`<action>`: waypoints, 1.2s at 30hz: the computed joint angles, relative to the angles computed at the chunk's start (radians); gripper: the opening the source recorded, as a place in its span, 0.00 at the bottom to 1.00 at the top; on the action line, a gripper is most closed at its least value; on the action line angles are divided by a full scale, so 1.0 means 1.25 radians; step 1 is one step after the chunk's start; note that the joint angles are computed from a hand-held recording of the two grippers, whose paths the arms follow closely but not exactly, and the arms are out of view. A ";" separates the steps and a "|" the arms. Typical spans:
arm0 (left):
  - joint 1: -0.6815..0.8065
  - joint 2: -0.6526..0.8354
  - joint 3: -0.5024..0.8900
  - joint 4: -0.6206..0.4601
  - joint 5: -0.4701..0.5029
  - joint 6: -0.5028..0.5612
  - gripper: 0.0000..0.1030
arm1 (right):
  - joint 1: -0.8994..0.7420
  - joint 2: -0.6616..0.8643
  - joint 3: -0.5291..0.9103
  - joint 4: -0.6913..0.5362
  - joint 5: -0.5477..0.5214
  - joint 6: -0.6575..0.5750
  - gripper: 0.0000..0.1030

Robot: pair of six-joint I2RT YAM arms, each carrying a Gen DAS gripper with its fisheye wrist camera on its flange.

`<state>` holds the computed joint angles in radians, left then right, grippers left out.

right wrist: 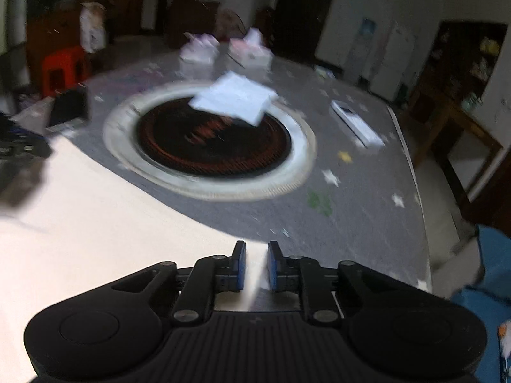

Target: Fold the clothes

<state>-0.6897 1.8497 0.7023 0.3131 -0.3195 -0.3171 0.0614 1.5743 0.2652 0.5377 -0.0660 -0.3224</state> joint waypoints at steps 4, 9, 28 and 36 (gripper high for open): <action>0.004 -0.024 -0.005 -0.005 0.076 0.014 0.11 | 0.078 -0.117 -0.026 -0.110 -0.066 0.019 0.16; 0.018 0.031 0.030 -0.023 0.161 0.035 0.11 | 0.260 -0.088 -0.021 -0.104 -0.078 0.067 0.16; 0.057 0.059 0.017 0.032 0.170 0.039 0.11 | 0.630 0.097 0.006 0.035 -0.011 0.167 0.16; 0.040 0.039 -0.007 0.044 0.131 0.016 0.12 | 0.719 -0.053 -0.110 0.044 0.063 0.278 0.19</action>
